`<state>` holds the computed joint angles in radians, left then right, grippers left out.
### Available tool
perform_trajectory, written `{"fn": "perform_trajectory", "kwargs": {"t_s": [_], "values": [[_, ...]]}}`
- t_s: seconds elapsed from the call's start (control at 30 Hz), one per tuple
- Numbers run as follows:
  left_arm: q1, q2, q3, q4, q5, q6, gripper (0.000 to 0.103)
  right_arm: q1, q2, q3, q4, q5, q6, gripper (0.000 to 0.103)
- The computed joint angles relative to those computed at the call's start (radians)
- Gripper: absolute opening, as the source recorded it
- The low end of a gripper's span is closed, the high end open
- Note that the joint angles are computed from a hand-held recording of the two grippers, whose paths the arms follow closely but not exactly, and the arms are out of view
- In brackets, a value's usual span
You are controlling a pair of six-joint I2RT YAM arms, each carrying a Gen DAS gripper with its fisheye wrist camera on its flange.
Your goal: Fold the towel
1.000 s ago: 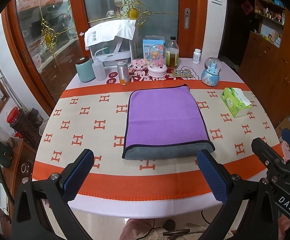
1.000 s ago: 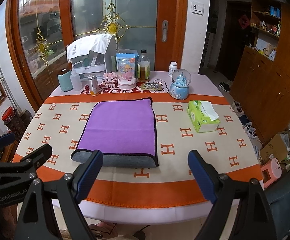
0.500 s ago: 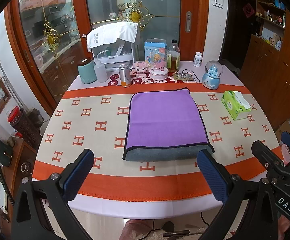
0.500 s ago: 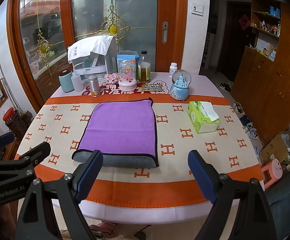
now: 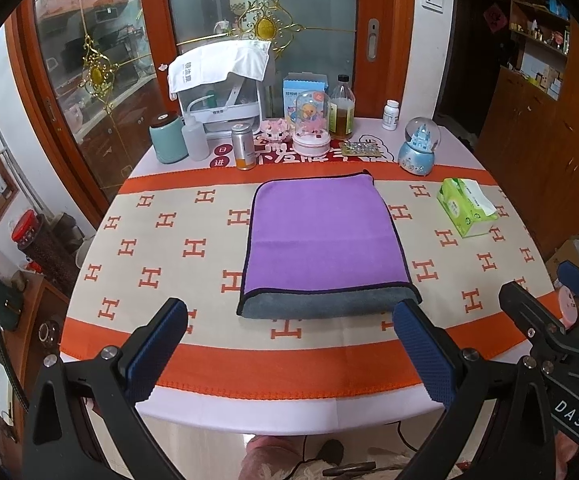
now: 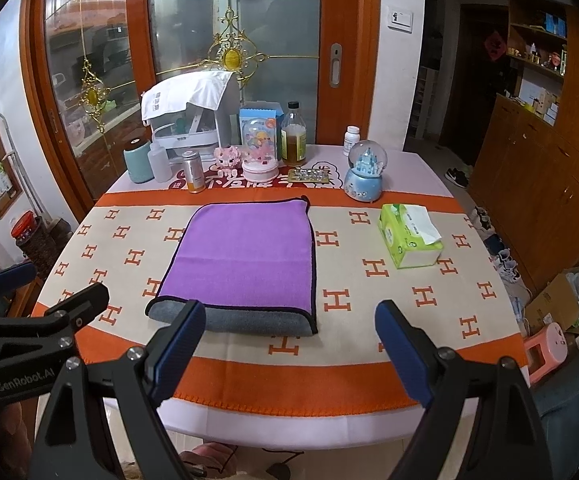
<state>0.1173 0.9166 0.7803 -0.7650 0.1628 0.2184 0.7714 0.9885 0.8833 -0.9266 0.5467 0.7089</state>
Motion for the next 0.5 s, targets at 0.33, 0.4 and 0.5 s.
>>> {"fn": "perform_trajectory", "kwargs": {"t_s": [0.33, 0.4, 0.5], "values": [[-0.018, 0.009, 0.024, -0.023, -0.049, -0.062, 0.102, -0.116, -0.084, -0.053, 0.055, -0.104, -0.104, 0.087], [-0.01, 0.002, 0.033, -0.03, -0.055, -0.06, 0.102, -0.124, -0.091, -0.052, 0.061, -0.111, -0.113, 0.087], [-0.011, 0.001, 0.05, -0.032, -0.073, -0.058, 0.102, -0.128, -0.097, -0.047, 0.068, -0.112, -0.121, 0.087]]}}
